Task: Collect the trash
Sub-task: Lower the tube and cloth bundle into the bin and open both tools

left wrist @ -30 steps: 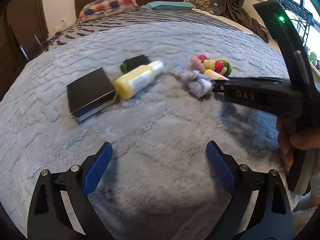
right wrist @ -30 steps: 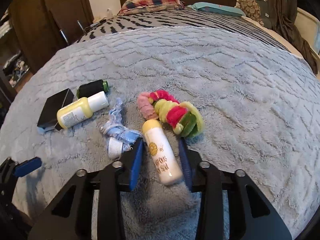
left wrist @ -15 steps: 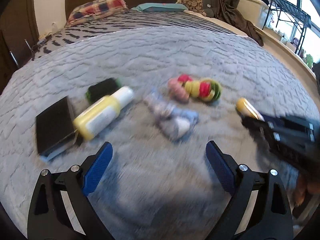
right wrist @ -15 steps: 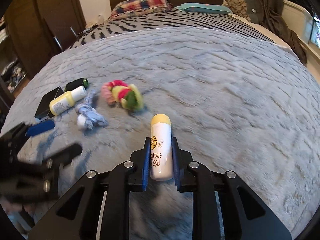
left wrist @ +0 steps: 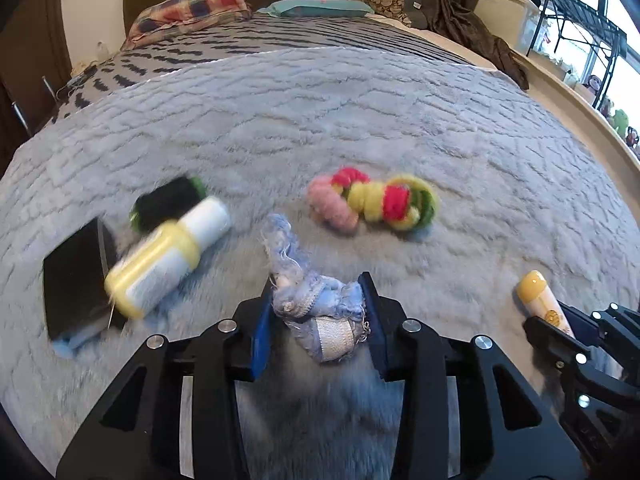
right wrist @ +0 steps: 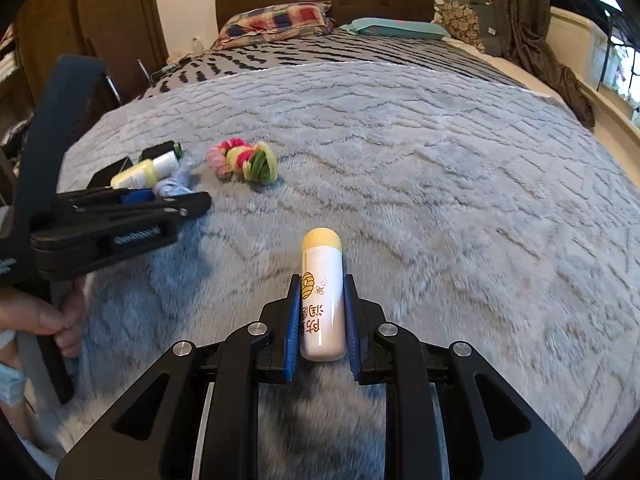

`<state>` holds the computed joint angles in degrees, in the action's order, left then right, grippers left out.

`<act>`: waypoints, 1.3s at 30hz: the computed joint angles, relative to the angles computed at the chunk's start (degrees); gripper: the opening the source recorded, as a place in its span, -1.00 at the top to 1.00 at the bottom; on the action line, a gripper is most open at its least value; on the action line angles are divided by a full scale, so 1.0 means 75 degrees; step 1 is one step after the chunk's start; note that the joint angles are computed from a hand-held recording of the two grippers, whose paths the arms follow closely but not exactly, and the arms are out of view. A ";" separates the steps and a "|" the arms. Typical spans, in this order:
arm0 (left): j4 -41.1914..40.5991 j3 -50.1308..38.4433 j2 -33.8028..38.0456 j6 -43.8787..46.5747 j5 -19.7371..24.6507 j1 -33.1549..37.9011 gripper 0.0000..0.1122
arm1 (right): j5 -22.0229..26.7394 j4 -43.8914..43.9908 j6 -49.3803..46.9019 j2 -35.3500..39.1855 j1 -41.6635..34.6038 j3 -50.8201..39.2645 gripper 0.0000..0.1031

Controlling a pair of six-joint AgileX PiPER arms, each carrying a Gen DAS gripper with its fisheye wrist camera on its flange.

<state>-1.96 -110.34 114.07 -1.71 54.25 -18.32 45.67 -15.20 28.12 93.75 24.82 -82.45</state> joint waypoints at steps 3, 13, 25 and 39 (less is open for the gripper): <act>0.0017 0.1338 -0.0922 0.0162 -0.0490 -0.0061 0.37 | 0.0076 -0.0464 0.0538 -0.0400 0.0371 0.0398 0.60; -0.0073 0.5213 -0.4219 0.0161 -0.1448 -0.0145 0.38 | 0.0440 -0.1180 0.2410 -0.2050 0.2000 0.1841 0.59; 0.0236 0.8191 -0.7750 -0.0868 -0.1174 -0.1053 0.38 | 0.1536 -0.2222 0.5585 -0.3394 0.4924 0.3230 0.59; 0.1977 1.0706 -0.9646 -0.4837 -0.0262 -0.4159 0.38 | 0.1305 -0.1954 0.7781 -0.3482 0.6789 0.4929 0.59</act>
<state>12.87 -30.04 41.73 -37.98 52.29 -49.51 55.45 -29.85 86.48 67.63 75.74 -45.48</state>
